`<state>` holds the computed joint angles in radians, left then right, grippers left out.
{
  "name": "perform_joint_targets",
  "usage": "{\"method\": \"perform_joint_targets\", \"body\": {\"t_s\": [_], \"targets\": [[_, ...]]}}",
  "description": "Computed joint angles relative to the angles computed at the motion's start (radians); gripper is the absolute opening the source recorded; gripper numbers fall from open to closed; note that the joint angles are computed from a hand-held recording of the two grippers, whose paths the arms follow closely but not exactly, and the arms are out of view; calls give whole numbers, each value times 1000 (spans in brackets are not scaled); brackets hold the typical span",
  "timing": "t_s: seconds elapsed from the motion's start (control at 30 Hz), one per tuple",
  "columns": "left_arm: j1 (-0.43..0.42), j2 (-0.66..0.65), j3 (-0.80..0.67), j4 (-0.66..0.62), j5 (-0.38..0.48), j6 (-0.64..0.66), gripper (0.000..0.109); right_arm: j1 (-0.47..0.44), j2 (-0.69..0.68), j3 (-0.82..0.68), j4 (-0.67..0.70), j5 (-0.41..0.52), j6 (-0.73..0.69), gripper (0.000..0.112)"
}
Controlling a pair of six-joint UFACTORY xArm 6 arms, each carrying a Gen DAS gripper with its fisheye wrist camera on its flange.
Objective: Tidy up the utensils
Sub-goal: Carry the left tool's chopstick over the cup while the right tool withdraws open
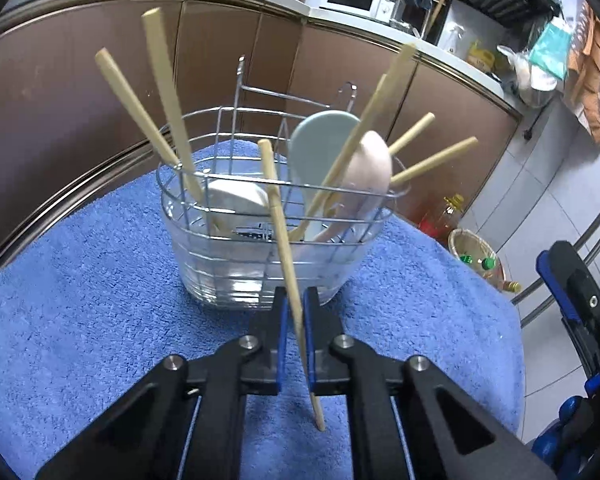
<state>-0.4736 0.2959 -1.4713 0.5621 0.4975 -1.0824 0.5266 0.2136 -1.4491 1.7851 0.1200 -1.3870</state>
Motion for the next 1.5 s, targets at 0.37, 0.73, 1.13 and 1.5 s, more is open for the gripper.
{"method": "perform_joint_targets", "body": {"t_s": [0.37, 0.73, 1.13, 1.5], "targets": [[-18, -13, -12, -138, 90, 136, 6, -10, 5, 20, -13, 2, 27, 37], [-41, -46, 14, -157, 115, 160, 6, -8, 9, 29, -30, 5, 43, 37], [-105, -76, -6, 85, 209, 60, 4, -8, 12, 32, -14, 6, 25, 37], [-144, -93, -48, 231, 247, 25, 4, -9, 19, 31, -15, 6, 24, 38]]}}
